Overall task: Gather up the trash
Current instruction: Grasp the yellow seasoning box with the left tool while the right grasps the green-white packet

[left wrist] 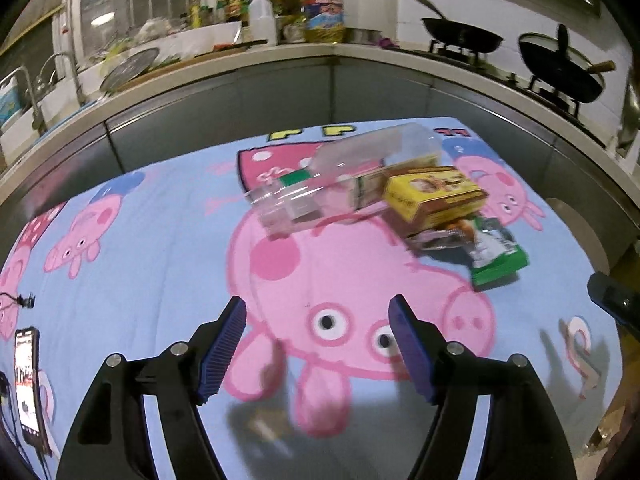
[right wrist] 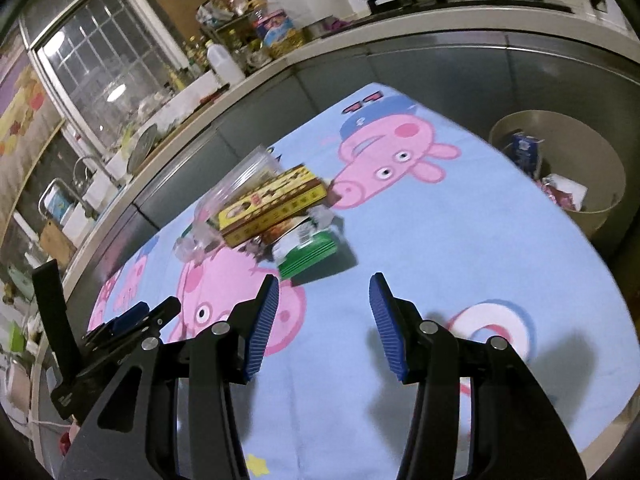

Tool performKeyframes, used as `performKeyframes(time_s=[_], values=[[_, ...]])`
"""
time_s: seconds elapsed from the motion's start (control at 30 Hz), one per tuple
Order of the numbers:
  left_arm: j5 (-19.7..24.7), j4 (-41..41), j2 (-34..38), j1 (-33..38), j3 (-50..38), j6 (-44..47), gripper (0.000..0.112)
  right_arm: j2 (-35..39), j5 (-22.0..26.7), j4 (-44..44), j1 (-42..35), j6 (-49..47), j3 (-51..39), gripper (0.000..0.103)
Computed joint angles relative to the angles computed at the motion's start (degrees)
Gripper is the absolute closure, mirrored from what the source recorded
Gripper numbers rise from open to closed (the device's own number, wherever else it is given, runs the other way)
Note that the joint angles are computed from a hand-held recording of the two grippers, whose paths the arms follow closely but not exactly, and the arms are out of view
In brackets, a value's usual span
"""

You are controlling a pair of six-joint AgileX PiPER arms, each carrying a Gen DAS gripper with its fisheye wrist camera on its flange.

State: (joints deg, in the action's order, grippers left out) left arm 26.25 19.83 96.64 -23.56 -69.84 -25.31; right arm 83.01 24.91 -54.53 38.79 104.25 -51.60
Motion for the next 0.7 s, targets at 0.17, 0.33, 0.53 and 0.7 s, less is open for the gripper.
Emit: performKeyframes(time_s=[0.17,0.33,0.53,0.7], values=[[-0.80,-0.35,0.78,2.56,0.79,0.27,0.037,3.87,-0.58,3.77,0.65,-4.70,-3.69,0.055],[-1.21,-2.48,2.11,4.73,0.72,2.18,0.037,7.03,-0.58,7.15,1.54,-8.87,-6.80,0.055],[-1.86,-3.68,3.49,6.18,1.01,3.60,0.036,9.82,-0.46,10.45,2.07,-12.72,-9.66,0.054],[-2.09,-5.30,4.26,7.11,0.96,5.15,0.035,11.89,-0.29,12.75,2.50,-15.24,-11.64,0.054]])
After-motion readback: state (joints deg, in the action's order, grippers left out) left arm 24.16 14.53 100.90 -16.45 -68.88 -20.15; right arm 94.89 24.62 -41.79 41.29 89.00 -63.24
